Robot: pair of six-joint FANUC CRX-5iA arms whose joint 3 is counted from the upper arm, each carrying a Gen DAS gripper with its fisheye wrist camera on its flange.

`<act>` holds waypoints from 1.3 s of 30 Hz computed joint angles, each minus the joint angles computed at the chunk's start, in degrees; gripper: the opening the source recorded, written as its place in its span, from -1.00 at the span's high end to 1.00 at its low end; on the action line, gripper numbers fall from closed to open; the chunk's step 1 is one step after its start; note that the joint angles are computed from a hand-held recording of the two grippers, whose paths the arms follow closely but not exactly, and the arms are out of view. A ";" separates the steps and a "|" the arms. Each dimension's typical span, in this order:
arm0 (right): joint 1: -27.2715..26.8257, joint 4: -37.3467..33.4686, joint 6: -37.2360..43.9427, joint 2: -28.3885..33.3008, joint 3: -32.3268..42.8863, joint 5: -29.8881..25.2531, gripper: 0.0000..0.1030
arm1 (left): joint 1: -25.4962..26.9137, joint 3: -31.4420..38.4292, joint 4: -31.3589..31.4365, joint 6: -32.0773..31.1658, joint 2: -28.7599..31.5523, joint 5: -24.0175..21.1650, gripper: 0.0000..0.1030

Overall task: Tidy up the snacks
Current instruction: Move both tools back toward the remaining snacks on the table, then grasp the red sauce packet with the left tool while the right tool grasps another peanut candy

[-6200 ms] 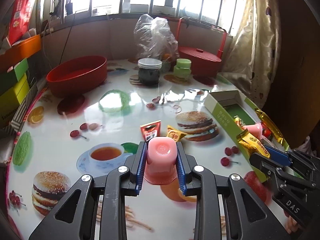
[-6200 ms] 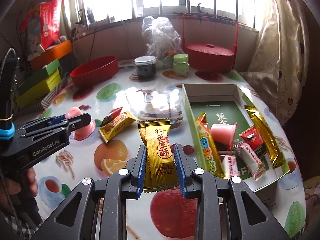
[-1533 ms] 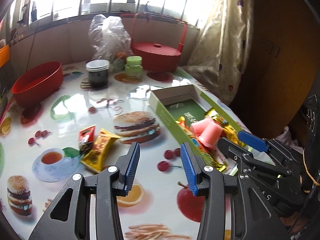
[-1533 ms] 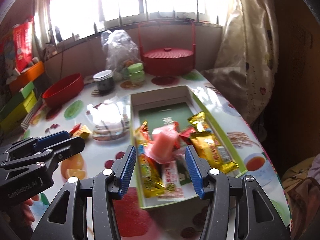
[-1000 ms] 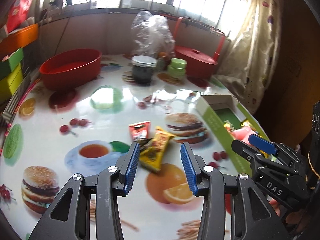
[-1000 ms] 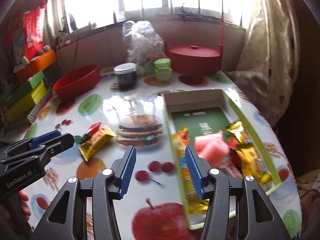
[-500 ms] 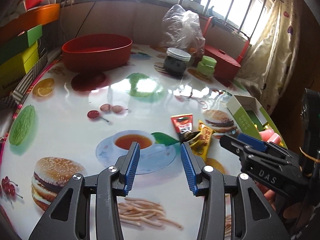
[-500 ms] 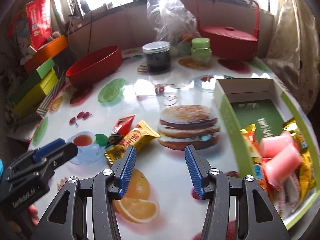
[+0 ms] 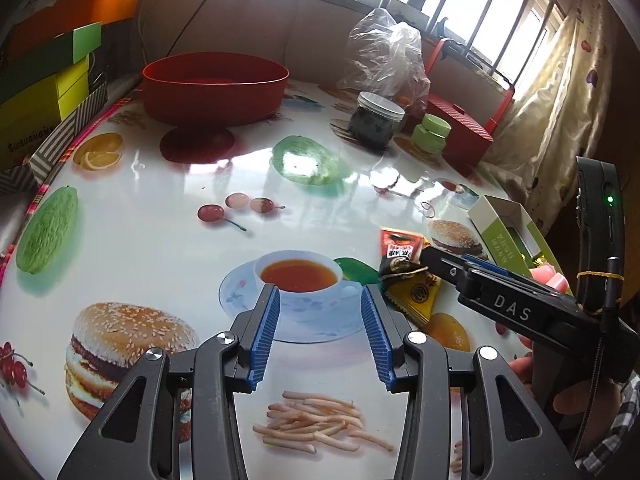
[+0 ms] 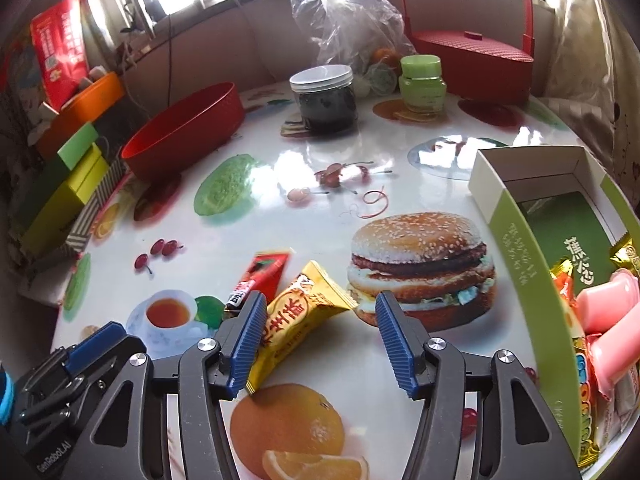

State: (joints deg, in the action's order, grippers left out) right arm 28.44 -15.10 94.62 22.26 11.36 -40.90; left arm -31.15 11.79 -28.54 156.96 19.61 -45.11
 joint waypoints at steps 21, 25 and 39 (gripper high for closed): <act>2.32 13.21 -6.33 -1.58 -6.85 5.97 -0.16 | 2.58 2.92 7.69 -11.77 3.30 4.06 0.15; 2.22 13.78 -5.59 -2.04 -7.79 6.91 0.00 | 3.59 4.60 11.42 -17.28 5.18 4.67 0.15; 0.85 9.88 0.70 -2.78 -7.92 7.20 0.30 | 4.10 13.31 15.51 -27.75 12.23 -1.17 0.15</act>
State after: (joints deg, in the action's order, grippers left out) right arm 29.29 -5.22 95.32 19.48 3.44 -33.70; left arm -27.05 25.10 -13.03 129.21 31.84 -46.28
